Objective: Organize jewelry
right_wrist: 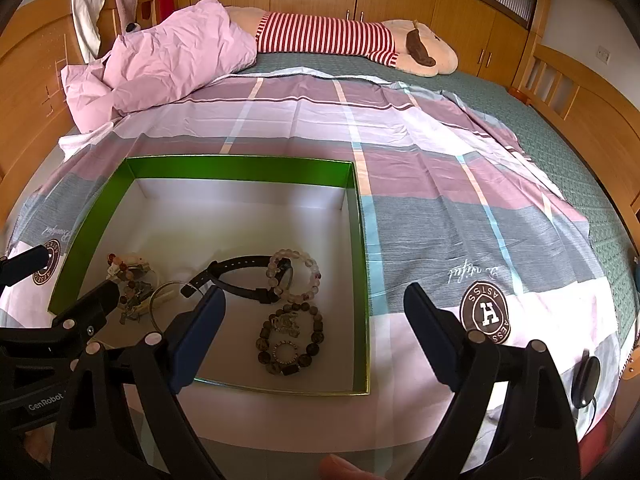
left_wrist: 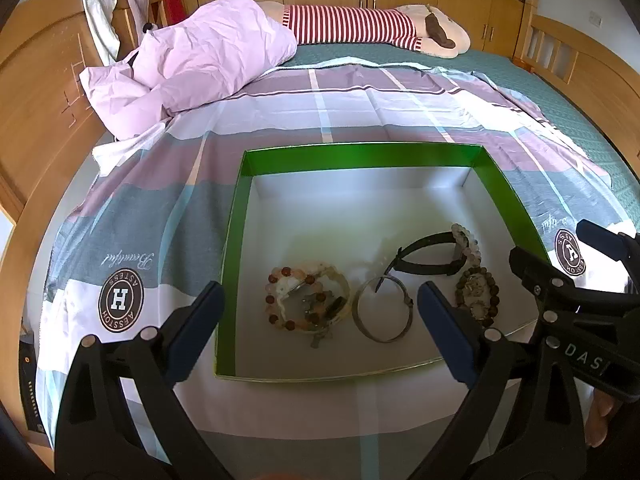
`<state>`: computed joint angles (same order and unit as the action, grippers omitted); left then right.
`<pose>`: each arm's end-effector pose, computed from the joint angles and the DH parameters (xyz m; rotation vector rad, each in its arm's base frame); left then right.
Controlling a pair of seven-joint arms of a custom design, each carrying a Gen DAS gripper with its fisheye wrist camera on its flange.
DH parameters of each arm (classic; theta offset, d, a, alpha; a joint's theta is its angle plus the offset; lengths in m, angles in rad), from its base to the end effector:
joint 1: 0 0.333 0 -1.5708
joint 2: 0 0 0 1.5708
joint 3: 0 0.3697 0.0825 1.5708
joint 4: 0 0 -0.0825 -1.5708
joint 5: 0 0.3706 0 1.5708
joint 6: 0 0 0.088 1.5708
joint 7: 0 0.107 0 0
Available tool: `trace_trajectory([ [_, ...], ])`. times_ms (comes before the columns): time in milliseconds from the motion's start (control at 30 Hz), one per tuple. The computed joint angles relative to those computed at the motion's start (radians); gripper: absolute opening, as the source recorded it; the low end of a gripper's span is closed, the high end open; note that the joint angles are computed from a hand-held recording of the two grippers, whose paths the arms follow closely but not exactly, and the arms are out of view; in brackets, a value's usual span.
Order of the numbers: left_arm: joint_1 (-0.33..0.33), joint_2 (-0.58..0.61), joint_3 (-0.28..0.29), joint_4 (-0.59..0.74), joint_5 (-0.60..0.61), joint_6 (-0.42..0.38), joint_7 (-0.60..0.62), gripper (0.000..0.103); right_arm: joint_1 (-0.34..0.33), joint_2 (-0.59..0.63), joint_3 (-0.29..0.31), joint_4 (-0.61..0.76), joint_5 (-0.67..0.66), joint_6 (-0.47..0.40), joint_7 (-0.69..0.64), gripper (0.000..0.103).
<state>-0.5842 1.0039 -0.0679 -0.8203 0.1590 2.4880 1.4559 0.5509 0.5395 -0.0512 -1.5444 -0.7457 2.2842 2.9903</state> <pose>0.7108 -0.5030 0.4196 -1.2781 2.3623 -0.8034 0.6488 0.3447 0.4166 -1.4345 2.3203 -0.8336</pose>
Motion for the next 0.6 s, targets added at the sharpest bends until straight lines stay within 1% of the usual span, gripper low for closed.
trace_trajectory([
  [233,0.0,0.015,-0.002,0.027,-0.005,-0.023,0.003,0.097,-0.004,-0.003,0.001,-0.008,0.004,0.008,-0.004,0.089],
  [300,-0.001,0.017,-0.003,0.033,-0.005,-0.03,0.005,0.099,-0.002,-0.013,-0.001,-0.023,0.0,0.014,0.005,0.094],
  [367,0.002,0.007,-0.007,0.016,-0.006,-0.029,0.014,0.099,0.009,-0.053,-0.018,-0.087,-0.042,0.04,0.072,0.097],
  [400,0.002,-0.005,-0.004,-0.005,-0.004,-0.023,0.01,0.099,0.01,-0.079,-0.024,-0.13,-0.066,0.059,0.117,0.1],
  [467,0.008,-0.058,0.001,-0.1,-0.001,0.025,-0.006,0.099,-0.006,-0.146,-0.034,-0.25,-0.106,0.107,0.235,0.1],
  [500,0.011,-0.081,0.001,-0.145,0.0,0.051,-0.013,0.099,-0.023,-0.17,-0.028,-0.295,-0.104,0.112,0.273,0.1],
  [567,0.022,-0.153,-0.001,-0.285,-0.002,0.133,-0.028,0.099,-0.071,-0.213,-0.018,-0.397,-0.076,0.122,0.336,0.1],
  [600,0.023,-0.173,0.0,-0.325,-0.001,0.157,-0.033,0.099,-0.093,-0.226,-0.015,-0.439,-0.075,0.128,0.358,0.1],
])
